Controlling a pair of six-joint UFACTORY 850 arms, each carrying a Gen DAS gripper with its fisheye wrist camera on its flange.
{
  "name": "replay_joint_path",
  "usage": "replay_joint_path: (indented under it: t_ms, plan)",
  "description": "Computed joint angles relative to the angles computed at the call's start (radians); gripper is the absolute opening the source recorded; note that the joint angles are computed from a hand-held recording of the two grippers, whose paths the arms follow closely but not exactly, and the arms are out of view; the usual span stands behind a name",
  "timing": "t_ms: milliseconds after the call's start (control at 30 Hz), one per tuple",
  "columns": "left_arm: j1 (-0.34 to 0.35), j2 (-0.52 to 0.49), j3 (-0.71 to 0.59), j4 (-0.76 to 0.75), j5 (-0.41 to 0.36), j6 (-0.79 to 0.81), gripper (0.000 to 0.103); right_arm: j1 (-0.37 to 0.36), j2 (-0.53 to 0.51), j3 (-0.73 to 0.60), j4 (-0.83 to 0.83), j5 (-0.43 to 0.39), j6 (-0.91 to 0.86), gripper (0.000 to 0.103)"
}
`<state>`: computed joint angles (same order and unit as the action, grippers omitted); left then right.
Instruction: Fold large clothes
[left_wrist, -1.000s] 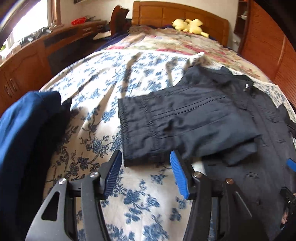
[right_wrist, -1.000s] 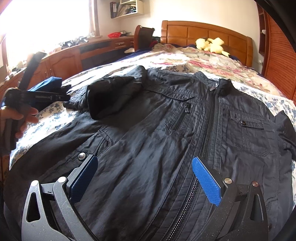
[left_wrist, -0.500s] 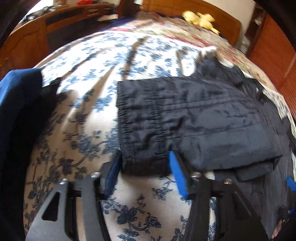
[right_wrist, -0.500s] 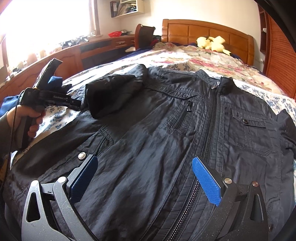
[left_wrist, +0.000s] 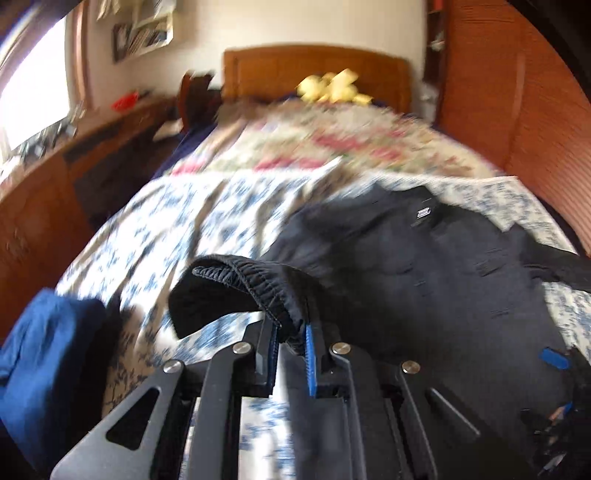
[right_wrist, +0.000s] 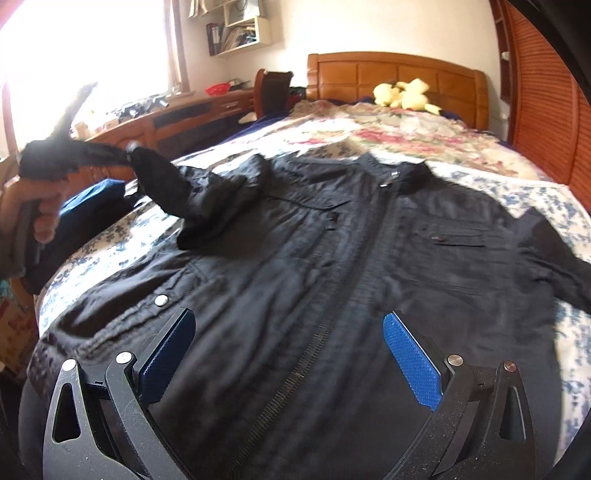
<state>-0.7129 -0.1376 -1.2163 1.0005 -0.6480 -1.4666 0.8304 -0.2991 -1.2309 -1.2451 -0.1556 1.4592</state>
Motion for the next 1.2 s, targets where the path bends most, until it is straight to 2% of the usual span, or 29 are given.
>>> replay_joint_path:
  t_ms: [100, 200, 367, 467, 533, 833, 1000, 1200]
  plan:
    - [-0.059, -0.034, -0.073, 0.017, -0.013, 0.044, 0.009, -0.017, 0.055, 0.057, -0.109, -0.005, 0.109, 0.103]
    - [-0.113, -0.057, -0.106, 0.058, -0.022, 0.020, 0.009, -0.039, 0.105, 0.114, -0.198, -0.002, 0.208, 0.103]
    - [-0.189, -0.065, -0.089, 0.130, -0.015, -0.057, 0.009, -0.063, 0.147, 0.161, -0.203, -0.002, 0.225, 0.103]
    - [-0.210, -0.067, -0.047, 0.157, 0.019, -0.104, 0.009, -0.068, 0.159, 0.175, -0.187, -0.002, 0.205, 0.103]
    - [-0.227, -0.072, -0.025, 0.180, 0.006, -0.137, 0.009, -0.069, 0.161, 0.179, -0.176, -0.006, 0.187, 0.103]
    - [-0.242, -0.027, 0.101, 0.242, 0.038, -0.301, 0.010, -0.056, 0.114, 0.138, -0.047, -0.013, 0.058, 0.103]
    - [-0.261, 0.021, 0.151, 0.283, 0.033, -0.361, 0.013, -0.032, 0.100, 0.128, -0.189, -0.033, 0.191, 0.103]
    - [-0.293, 0.081, 0.204, 0.313, -0.002, -0.368, 0.025, -0.007, 0.090, 0.112, -0.214, -0.064, 0.180, 0.103]
